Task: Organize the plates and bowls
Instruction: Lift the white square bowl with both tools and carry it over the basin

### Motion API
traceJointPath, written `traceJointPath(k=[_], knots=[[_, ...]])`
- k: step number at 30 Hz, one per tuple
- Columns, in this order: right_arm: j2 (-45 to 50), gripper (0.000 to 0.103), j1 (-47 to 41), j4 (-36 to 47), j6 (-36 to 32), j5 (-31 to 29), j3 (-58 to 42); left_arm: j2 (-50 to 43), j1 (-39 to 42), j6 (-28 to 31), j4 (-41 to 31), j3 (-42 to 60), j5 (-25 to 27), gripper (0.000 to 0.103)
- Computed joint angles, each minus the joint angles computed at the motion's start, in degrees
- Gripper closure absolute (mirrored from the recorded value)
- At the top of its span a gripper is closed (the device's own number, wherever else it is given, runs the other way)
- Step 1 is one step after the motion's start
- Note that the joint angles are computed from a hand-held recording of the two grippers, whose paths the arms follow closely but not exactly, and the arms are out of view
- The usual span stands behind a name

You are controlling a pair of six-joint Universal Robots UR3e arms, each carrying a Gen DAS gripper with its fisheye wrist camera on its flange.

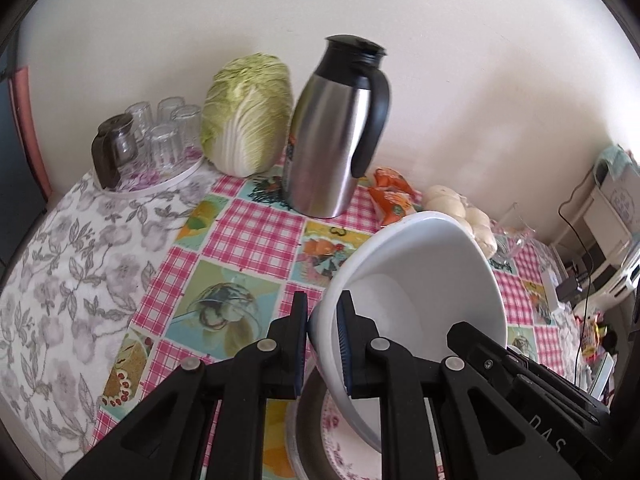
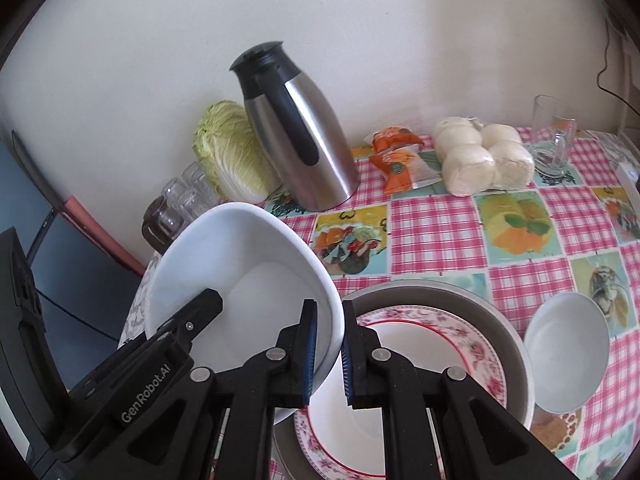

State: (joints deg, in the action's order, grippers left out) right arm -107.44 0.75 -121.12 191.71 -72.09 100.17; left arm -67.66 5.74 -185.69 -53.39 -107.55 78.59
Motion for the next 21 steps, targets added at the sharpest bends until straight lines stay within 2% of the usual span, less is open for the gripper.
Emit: traceJointPath(k=[12, 21], knots=[[-10.5, 0.091, -15.6, 9.0, -8.3, 10.9, 3.8, -6.2, -12.8, -5.6, 1.5, 7.5, 9.2, 0.088], [-16.1, 0.091, -28.6, 22.3, -17.8, 19.4, 2.5, -11.1, -21.4, -8.9, 1.1, 13.5, 15.9, 0.088]])
